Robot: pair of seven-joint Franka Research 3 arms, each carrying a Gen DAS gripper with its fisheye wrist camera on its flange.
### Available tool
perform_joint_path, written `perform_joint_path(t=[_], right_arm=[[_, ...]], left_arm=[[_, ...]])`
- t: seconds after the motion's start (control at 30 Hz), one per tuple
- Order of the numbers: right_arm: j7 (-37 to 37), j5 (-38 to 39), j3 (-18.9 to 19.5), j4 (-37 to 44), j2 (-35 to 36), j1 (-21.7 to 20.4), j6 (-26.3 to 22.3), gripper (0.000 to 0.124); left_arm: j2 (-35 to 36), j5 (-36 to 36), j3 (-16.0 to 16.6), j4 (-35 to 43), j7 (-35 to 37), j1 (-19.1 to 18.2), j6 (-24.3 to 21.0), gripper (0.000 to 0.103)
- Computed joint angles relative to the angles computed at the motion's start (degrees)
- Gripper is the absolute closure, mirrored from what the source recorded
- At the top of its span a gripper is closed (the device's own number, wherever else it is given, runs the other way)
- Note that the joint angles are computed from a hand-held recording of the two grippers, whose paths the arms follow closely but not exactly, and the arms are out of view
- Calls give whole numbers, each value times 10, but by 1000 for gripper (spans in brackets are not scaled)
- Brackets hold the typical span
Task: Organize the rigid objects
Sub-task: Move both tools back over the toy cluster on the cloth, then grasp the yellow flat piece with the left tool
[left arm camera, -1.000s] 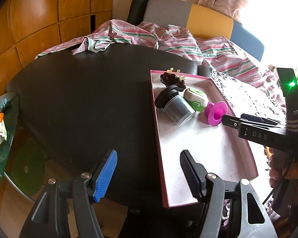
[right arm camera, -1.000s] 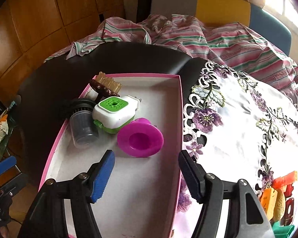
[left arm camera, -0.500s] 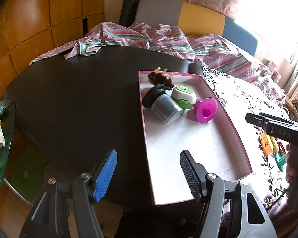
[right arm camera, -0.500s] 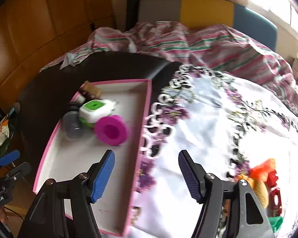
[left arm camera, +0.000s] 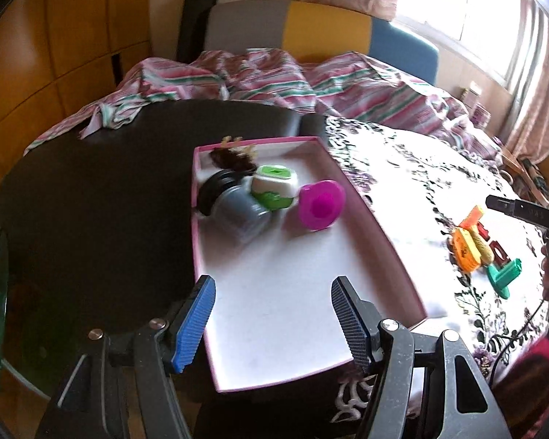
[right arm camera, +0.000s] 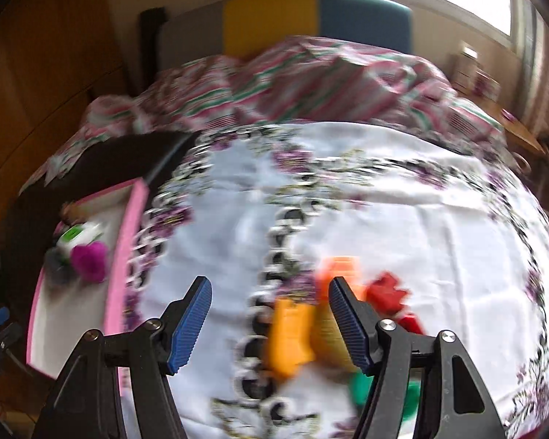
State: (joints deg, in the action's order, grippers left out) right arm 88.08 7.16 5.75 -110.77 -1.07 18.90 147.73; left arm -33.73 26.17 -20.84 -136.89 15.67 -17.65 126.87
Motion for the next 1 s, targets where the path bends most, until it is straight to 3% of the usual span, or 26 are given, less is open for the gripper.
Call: perform_joint_path(t=[0.17,0.3,0.37,0.43,0.63,1.0], right_arm=[[121,-31,-24,-30,-3,-33,61,56],[160,75,-40,-43,-3,-57,72,56],[195,75,-42,-60,-14,-67,94,56],[193,121,-46,-67,-17,-72,96,56],[196,145,-43,-67,-17,-77,84,56],[145,168,-39,-51,-7,-73,68,56]], left_arm=[[40,10,1,32,24,-2,35,36],[85,7,6,65,52,-6,70,36],[109,4,6,84,60,-6,80,36],[142,-1,7,109,71,-9,89,36],[228,-63,28,172,152,-32,148,36],[435,-65,32,372,248,-62,133,36]])
